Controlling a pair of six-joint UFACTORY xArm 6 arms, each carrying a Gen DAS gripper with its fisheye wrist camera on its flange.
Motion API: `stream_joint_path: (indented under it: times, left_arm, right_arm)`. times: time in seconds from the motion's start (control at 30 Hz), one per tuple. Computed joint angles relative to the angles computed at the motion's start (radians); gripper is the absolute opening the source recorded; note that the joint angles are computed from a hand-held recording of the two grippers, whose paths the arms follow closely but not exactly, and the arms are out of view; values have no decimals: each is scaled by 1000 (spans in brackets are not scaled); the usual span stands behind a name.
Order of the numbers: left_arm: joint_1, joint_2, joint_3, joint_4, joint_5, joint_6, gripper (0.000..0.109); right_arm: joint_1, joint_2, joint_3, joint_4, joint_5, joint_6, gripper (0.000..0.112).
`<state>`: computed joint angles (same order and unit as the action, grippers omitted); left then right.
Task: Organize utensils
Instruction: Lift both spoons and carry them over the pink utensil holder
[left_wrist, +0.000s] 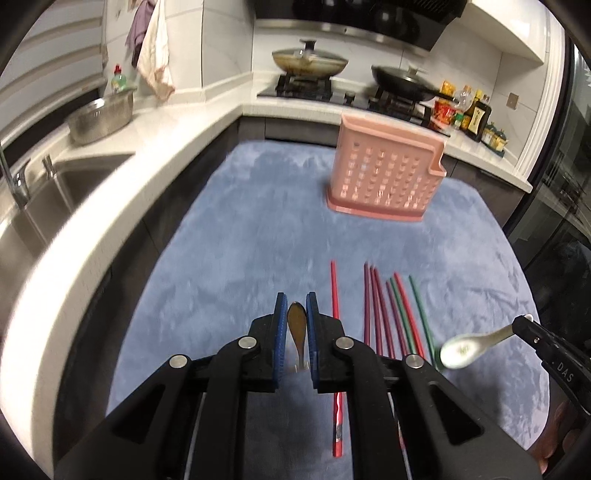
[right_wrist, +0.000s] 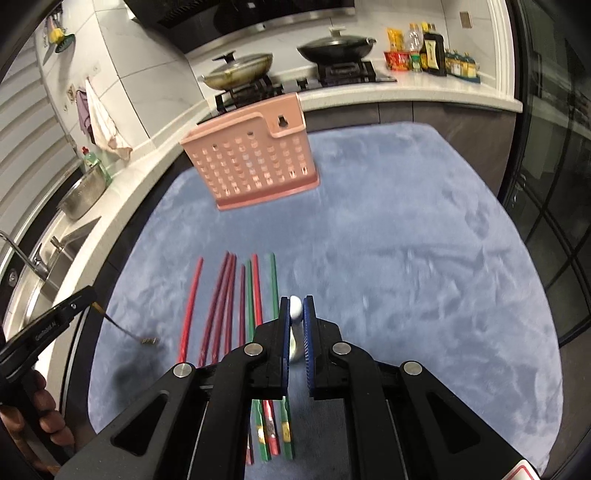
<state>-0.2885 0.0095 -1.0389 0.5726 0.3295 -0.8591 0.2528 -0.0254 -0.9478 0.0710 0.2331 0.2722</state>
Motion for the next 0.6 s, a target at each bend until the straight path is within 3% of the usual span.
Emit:
stream_joint_path:
  times: [0.27,0.43,0.6]
  left_arm:
    - [5,67,-175,-8,20,81,10]
    - [7,201,-434,-115,22,224,10]
    - [4,396,-777,-194,62,312,10]
  right_arm:
    - [-20,53,-140,-60,-1,7,7]
    - [-43,179,-377,-49,22,-55,7]
    - [-67,391,-732,-70,107,-81,7]
